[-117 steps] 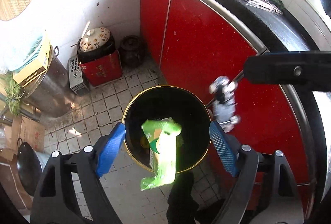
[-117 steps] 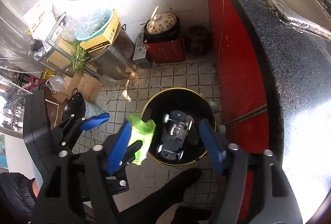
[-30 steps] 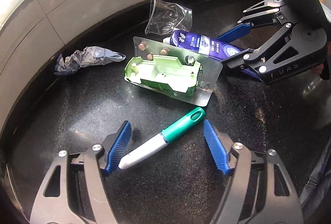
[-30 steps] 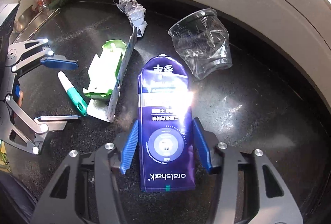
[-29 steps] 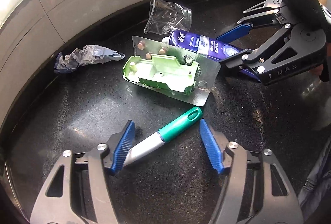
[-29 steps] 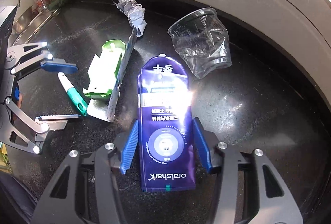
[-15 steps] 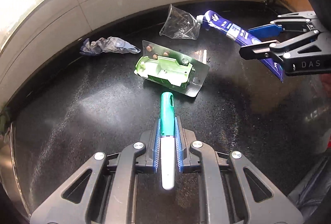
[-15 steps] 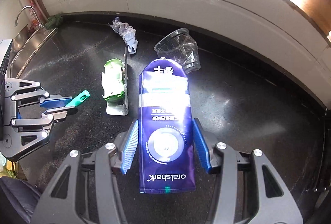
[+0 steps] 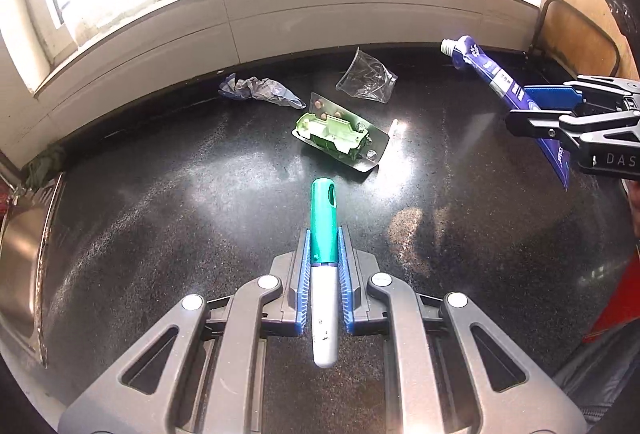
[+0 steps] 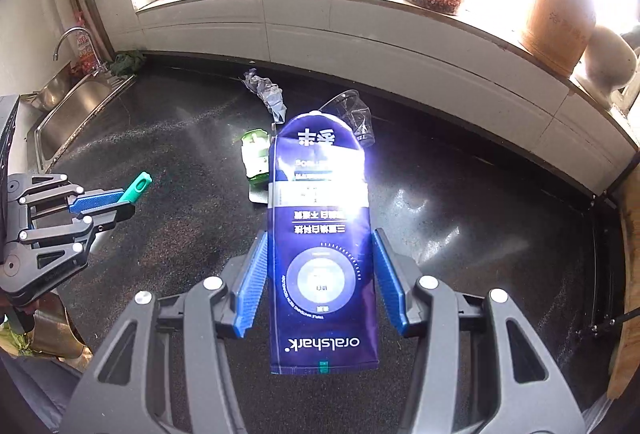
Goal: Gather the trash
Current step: 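Carry marker and toothpaste box to the bin and open both tools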
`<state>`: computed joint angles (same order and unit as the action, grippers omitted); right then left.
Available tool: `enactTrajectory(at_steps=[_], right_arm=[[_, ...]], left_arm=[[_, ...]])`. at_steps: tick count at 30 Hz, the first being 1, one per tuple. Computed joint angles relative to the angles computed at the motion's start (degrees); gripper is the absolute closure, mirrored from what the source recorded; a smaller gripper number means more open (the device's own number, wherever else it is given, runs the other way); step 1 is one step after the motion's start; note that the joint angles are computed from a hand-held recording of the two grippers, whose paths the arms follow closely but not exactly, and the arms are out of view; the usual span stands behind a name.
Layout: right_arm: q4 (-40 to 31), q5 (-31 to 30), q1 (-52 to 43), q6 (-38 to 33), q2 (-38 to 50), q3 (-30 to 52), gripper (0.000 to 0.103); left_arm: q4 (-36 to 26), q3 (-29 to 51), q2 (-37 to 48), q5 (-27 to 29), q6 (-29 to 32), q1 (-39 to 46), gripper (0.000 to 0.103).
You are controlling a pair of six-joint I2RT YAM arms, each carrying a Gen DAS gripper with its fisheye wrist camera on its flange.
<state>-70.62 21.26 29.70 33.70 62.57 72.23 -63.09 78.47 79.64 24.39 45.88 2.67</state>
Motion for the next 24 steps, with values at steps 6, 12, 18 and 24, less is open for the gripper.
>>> enactTrajectory(at_steps=[6,12,18,24], right_arm=[[-1.41,3.59,7.19,2.17,2.99,4.60,0.052],[1.96,1.94,13.76,0.70,11.57,13.36,0.052],[5.89,-3.55,20.92,-5.34,26.74,27.46,0.052],[4.76,-11.48,27.35,-11.08,48.31,51.93,0.052]], left_arm=[[-2.16,1.80,-1.54,2.18,-0.42,5.24,0.090],[-5.59,5.87,-1.21,4.40,0.89,17.61,0.090],[-9.87,12.13,2.59,6.60,3.99,34.70,0.090],[-10.89,19.11,10.08,6.16,6.00,52.00,0.090]])
